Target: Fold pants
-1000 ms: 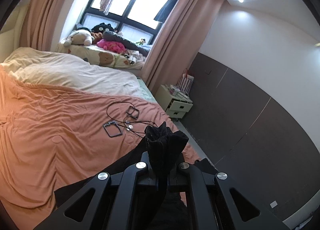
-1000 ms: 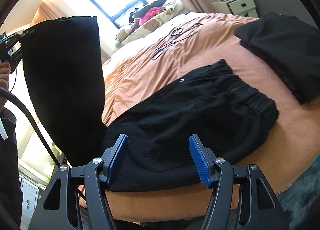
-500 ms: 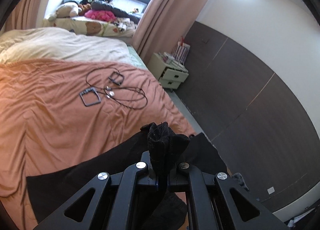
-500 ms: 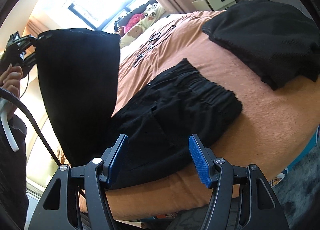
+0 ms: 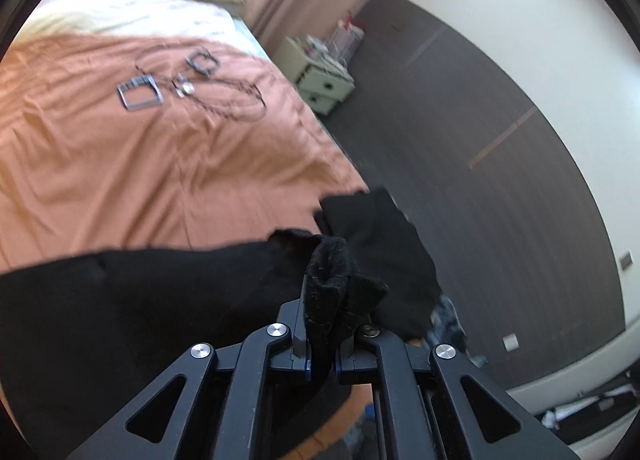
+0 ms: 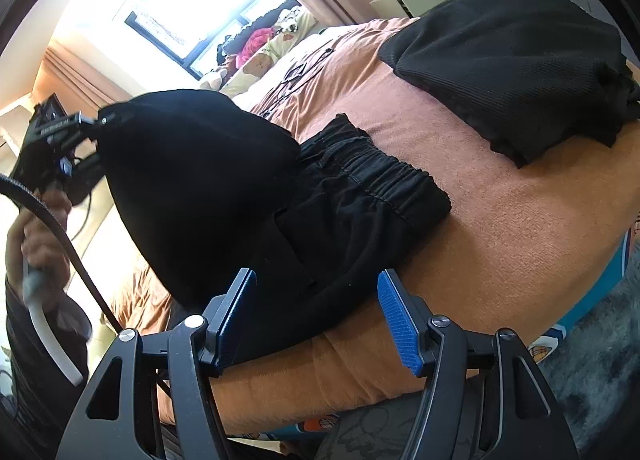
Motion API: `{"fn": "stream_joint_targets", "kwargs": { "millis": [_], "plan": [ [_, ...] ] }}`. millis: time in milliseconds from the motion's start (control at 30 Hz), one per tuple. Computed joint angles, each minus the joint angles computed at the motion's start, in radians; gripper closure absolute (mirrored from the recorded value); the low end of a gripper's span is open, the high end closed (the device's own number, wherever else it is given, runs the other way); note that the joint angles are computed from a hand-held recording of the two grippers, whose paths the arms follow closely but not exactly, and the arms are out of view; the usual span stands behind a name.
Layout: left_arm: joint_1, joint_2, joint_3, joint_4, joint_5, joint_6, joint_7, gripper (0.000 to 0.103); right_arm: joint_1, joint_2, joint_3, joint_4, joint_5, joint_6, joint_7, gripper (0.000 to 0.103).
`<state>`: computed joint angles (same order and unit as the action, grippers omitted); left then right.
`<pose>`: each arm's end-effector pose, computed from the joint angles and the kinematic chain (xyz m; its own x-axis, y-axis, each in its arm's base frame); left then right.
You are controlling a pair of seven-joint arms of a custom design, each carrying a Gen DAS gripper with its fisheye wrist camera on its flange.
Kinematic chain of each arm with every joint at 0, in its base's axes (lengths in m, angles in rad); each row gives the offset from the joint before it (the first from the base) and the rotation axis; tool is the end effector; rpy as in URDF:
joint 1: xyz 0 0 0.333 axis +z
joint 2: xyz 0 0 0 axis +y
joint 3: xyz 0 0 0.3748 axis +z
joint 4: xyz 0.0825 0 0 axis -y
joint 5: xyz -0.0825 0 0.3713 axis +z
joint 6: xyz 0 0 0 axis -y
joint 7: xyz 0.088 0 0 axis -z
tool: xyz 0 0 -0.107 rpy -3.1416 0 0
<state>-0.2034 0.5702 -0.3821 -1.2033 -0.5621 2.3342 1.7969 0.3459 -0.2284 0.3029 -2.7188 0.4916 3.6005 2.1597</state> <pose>0.6917 -0.3538 0.5912 -0.4886 -0.6481 0.5842 -0.8401 0.1686 -0.5156 0.3585 0.2066 0.4932 -0.0907 -0.7464 -0.6593 -0.5581 0.5864 -0.5871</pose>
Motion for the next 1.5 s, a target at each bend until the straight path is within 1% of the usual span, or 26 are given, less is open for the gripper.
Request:
{"fn": "stream_joint_targets", "kwargs": {
  "millis": [33,67,133,200,233,300,400,467,533,633,667,700,733,867,933,967,1000,1033,1067,1167,1200,1233,1300,1400,1433,1500],
  "plan": [
    [0.005,-0.006,-0.005,-0.018,-0.003,-0.014,0.01,0.082,-0.003,-0.004,0.005,0.0,0.006,-0.004,-0.006,0.042],
    [0.008,-0.015,-0.007,-0.038,-0.004,-0.031,0.017,0.075,-0.01,-0.008,0.014,0.003,0.015,-0.011,-0.016,0.042],
    [0.02,-0.042,-0.013,-0.096,-0.02,-0.037,0.054,0.049,-0.02,-0.012,0.028,0.006,0.026,-0.019,-0.03,0.042],
    [0.04,-0.078,-0.021,-0.167,-0.054,-0.031,0.114,0.038,-0.039,-0.018,0.051,0.011,0.049,-0.032,-0.051,0.042],
    [0.047,-0.092,-0.021,-0.194,-0.069,-0.033,0.138,0.035,-0.044,-0.018,0.058,0.012,0.055,-0.035,-0.056,0.042],
    [0.063,-0.118,-0.017,-0.244,-0.098,-0.044,0.182,0.033,-0.068,-0.026,0.087,0.017,0.084,-0.051,-0.077,0.041],
    [0.08,-0.158,0.007,-0.311,-0.124,-0.057,0.225,0.033,-0.114,-0.038,0.138,0.025,0.124,-0.068,-0.109,0.042],
    [0.086,-0.18,0.027,-0.35,-0.136,-0.039,0.24,0.033,-0.146,-0.05,0.168,0.028,0.146,-0.081,-0.123,0.042],
    [0.1,-0.206,0.049,-0.395,-0.149,-0.01,0.253,0.033,-0.168,-0.062,0.186,0.026,0.151,-0.09,-0.126,0.042],
    [0.119,-0.219,0.073,-0.423,-0.163,0.009,0.253,0.033,-0.171,-0.073,0.178,0.02,0.126,-0.093,-0.104,0.042],
    [0.126,-0.222,0.081,-0.431,-0.164,0.017,0.25,0.033,-0.191,-0.077,0.194,0.023,0.129,-0.102,-0.106,0.042],
    [0.132,-0.224,0.09,-0.44,-0.161,0.03,0.246,0.033,-0.225,-0.084,0.225,0.027,0.139,-0.117,-0.11,0.042],
    [0.139,-0.229,0.098,-0.452,-0.16,0.043,0.245,0.033,-0.241,-0.086,0.235,0.028,0.132,-0.123,-0.105,0.041],
    [0.172,-0.239,0.12,-0.484,-0.153,0.079,0.237,0.033,-0.24,-0.07,0.209,0.03,0.079,-0.121,-0.062,0.042],
    [0.192,-0.245,0.13,-0.505,-0.152,0.092,0.236,0.033,-0.23,-0.061,0.191,0.034,0.057,-0.119,-0.044,0.042],
    [0.202,-0.249,0.135,-0.517,-0.153,0.097,0.236,0.033,-0.21,-0.051,0.165,0.036,0.039,-0.112,-0.031,0.041],
    [0.209,-0.25,0.139,-0.524,-0.151,0.102,0.233,0.033,-0.21,-0.045,0.165,0.041,0.037,-0.111,-0.027,0.042],
    [0.216,-0.251,0.143,-0.531,-0.15,0.107,0.229,0.033,-0.214,-0.041,0.166,0.046,0.038,-0.115,-0.028,0.042],
    [0.224,-0.252,0.148,-0.539,-0.15,0.115,0.225,0.033,-0.235,-0.038,0.184,0.054,0.048,-0.123,-0.036,0.042],
    [0.248,-0.251,0.159,-0.558,-0.148,0.128,0.212,0.033,-0.242,-0.029,0.182,0.065,0.045,-0.13,-0.035,0.041],
    [0.255,-0.249,0.162,-0.562,-0.147,0.131,0.206,0.033,-0.257,-0.028,0.195,0.07,0.052,-0.137,-0.04,0.041],
    [0.262,-0.248,0.165,-0.568,-0.147,0.134,0.201,0.033,-0.262,-0.028,0.196,0.073,0.05,-0.143,-0.041,0.041],
    [0.277,-0.245,0.169,-0.578,-0.146,0.14,0.198,0.033,-0.312,-0.031,0.24,0.082,0.062,-0.164,-0.05,0.042],
    [0.298,-0.232,0.174,-0.585,-0.144,0.137,0.19,0.033,-0.356,-0.029,0.268,0.098,0.037,-0.186,-0.041,0.042],
    [0.305,-0.226,0.174,-0.584,-0.145,0.133,0.188,0.033,-0.362,-0.027,0.268,0.101,0.022,-0.191,-0.033,0.042],
    [0.317,-0.21,0.172,-0.581,-0.15,0.124,0.183,0.033,-0.35,-0.019,0.245,0.108,-0.011,-0.194,-0.013,0.042]
  ]
}}
